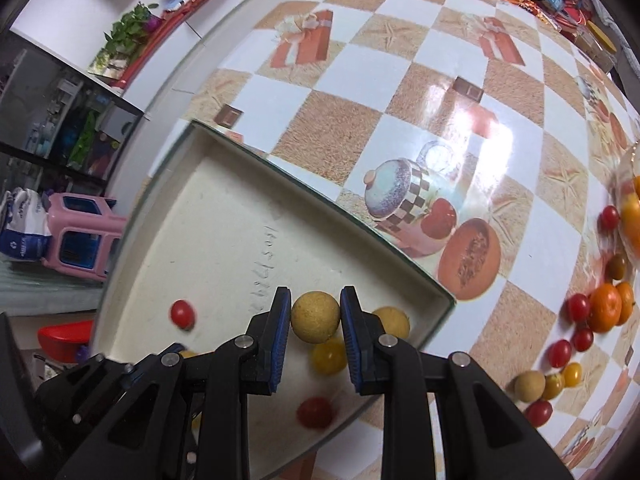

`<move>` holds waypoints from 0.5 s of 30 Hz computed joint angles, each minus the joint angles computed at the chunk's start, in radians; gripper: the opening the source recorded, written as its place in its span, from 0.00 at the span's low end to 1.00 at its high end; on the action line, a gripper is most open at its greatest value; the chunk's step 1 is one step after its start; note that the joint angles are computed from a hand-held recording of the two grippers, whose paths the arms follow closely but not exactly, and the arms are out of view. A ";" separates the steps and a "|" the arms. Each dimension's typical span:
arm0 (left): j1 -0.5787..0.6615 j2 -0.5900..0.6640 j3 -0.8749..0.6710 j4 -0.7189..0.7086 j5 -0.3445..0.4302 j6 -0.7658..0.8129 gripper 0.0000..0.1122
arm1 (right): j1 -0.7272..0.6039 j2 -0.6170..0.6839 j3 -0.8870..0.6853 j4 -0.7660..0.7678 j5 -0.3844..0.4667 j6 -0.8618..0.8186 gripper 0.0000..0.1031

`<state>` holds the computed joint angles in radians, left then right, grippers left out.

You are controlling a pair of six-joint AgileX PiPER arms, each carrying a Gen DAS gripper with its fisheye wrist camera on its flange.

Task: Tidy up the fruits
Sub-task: 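Open both tools to drop the brown fruits into the tray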

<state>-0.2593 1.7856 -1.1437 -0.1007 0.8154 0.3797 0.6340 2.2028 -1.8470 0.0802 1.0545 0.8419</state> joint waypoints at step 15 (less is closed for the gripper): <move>0.001 -0.005 0.023 -0.013 -0.039 0.015 0.67 | 0.011 0.122 -0.215 -0.016 0.123 -0.034 0.65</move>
<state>-0.2587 1.7806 -1.1209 -0.1133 0.7766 0.3944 0.6453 2.3251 -2.0621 0.0641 1.1776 0.8081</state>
